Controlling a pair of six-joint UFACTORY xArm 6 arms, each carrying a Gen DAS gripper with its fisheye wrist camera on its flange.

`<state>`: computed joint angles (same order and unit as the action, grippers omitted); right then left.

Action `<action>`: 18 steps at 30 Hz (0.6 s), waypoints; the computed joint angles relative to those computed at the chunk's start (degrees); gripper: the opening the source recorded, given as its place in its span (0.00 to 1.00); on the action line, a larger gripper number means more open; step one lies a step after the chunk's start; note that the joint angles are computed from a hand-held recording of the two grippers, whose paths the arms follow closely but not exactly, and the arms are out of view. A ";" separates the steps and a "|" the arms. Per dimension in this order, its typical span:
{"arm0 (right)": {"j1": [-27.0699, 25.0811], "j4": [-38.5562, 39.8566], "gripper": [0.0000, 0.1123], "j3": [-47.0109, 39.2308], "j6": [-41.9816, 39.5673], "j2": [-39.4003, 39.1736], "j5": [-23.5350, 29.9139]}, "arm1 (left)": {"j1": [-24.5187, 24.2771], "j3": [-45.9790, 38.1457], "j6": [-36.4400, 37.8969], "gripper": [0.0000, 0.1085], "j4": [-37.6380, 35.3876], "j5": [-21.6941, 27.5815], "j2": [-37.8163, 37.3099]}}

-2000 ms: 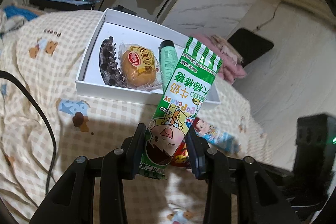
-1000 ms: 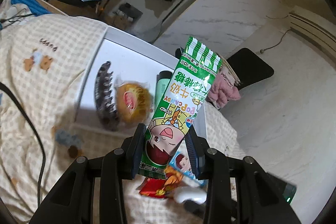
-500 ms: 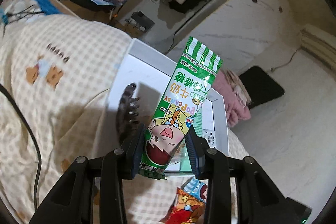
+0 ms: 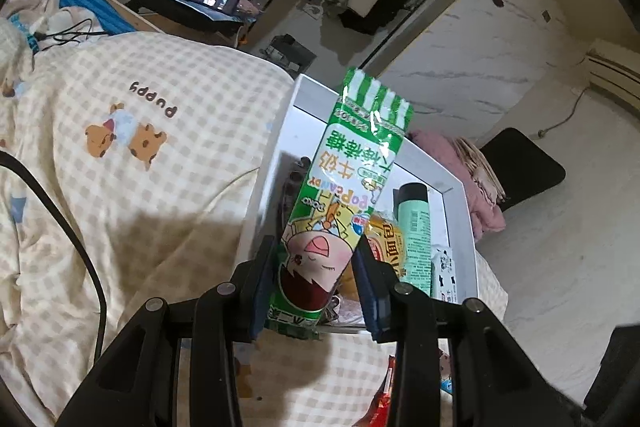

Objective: Organize objects
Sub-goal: 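Carry the green stick snack and white object over the white box with both tools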

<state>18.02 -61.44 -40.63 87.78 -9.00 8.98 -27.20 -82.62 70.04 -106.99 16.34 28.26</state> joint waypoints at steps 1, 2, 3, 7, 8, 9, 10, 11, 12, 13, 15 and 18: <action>0.08 0.54 0.45 -0.73 -0.71 0.36 1.66 | -0.17 -0.12 -0.13 0.38 0.52 -0.29 0.15; 0.11 0.94 0.45 -1.67 -1.37 0.97 3.17 | -0.37 -0.48 -0.51 0.38 1.52 -0.59 0.62; -0.08 2.47 0.45 -2.48 -3.25 1.76 3.78 | -0.52 -0.74 -0.84 0.38 2.05 -0.82 0.86; -0.72 3.57 0.45 -6.07 -6.66 4.64 5.74 | -0.18 -1.60 1.56 0.38 -0.47 0.50 1.76; -0.90 4.06 0.45 -7.00 -7.66 5.45 5.97 | -0.10 -1.71 2.41 0.38 -1.26 0.96 1.85; -1.13 5.72 0.45 -7.97 -9.77 6.34 5.88 | -0.04 -1.87 2.59 0.38 -1.57 1.36 2.00; -1.46 5.69 0.45 -8.68 -9.93 7.06 5.45 | -0.04 -2.12 2.35 0.38 -1.58 1.53 2.24; -1.83 5.67 0.45 -9.59 -10.19 8.01 4.80 | -0.04 -2.39 2.23 0.38 -1.66 1.71 2.51; -2.02 5.74 0.45 -10.37 -10.40 8.87 4.47 | -0.05 -2.86 2.12 0.38 -1.57 1.82 2.92; -2.07 5.66 0.45 -10.99 -10.30 9.40 4.76 | -0.15 -3.28 2.09 0.38 -1.40 1.66 3.27; -2.05 5.45 0.45 -12.41 -10.47 10.63 5.72 | -0.46 -4.10 2.95 0.38 -1.14 1.01 3.94; -2.58 4.34 0.45 -13.79 -9.90 12.29 4.75 | -0.92 -4.83 8.22 0.38 -5.49 0.46 4.27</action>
